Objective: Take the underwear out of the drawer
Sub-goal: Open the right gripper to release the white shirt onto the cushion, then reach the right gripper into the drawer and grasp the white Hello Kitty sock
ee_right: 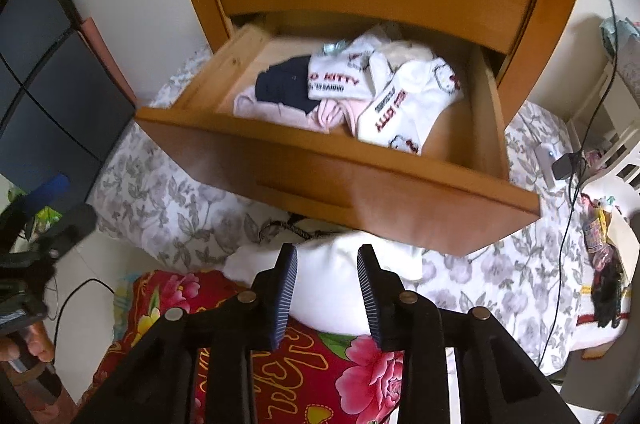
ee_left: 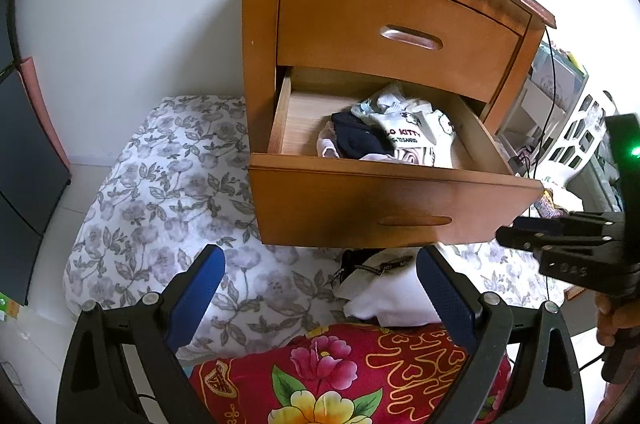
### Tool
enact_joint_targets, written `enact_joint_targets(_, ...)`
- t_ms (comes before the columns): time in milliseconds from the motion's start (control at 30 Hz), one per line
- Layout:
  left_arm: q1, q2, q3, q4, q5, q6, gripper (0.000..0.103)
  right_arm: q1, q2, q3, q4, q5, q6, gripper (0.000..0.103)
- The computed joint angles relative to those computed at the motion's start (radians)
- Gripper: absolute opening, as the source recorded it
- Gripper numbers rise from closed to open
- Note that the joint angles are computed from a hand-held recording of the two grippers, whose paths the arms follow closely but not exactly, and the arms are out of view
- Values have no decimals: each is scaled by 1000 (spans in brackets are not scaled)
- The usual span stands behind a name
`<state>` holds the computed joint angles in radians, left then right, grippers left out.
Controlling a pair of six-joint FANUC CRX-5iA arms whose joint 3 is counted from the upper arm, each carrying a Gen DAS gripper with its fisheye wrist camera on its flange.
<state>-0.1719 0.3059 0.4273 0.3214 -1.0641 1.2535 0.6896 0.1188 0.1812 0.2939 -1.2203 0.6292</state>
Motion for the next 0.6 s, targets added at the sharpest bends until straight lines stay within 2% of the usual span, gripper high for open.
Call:
enact_joint_targets(167, -9, 18, 25, -13, -12, 7, 97, 5, -35, -34, 60, 29, -45, 38)
enact_joint_targets(267, -13, 32, 45, -21, -19, 17, 97, 7, -53, -62, 129, 45, -99, 49)
enact_joint_targets(333, -17, 42, 57, -28, -23, 25, 97, 3, -62, -79, 161, 59, -134, 50)
enact_joint_targets(400, -22, 52, 71, -37, -26, 33, 97, -3, -68, -97, 183, 71, -172, 55)
enact_joint_targets(600, -37, 86, 105, -48, -31, 58, 97, -31, -61, -111, 159, 83, -201, 73)
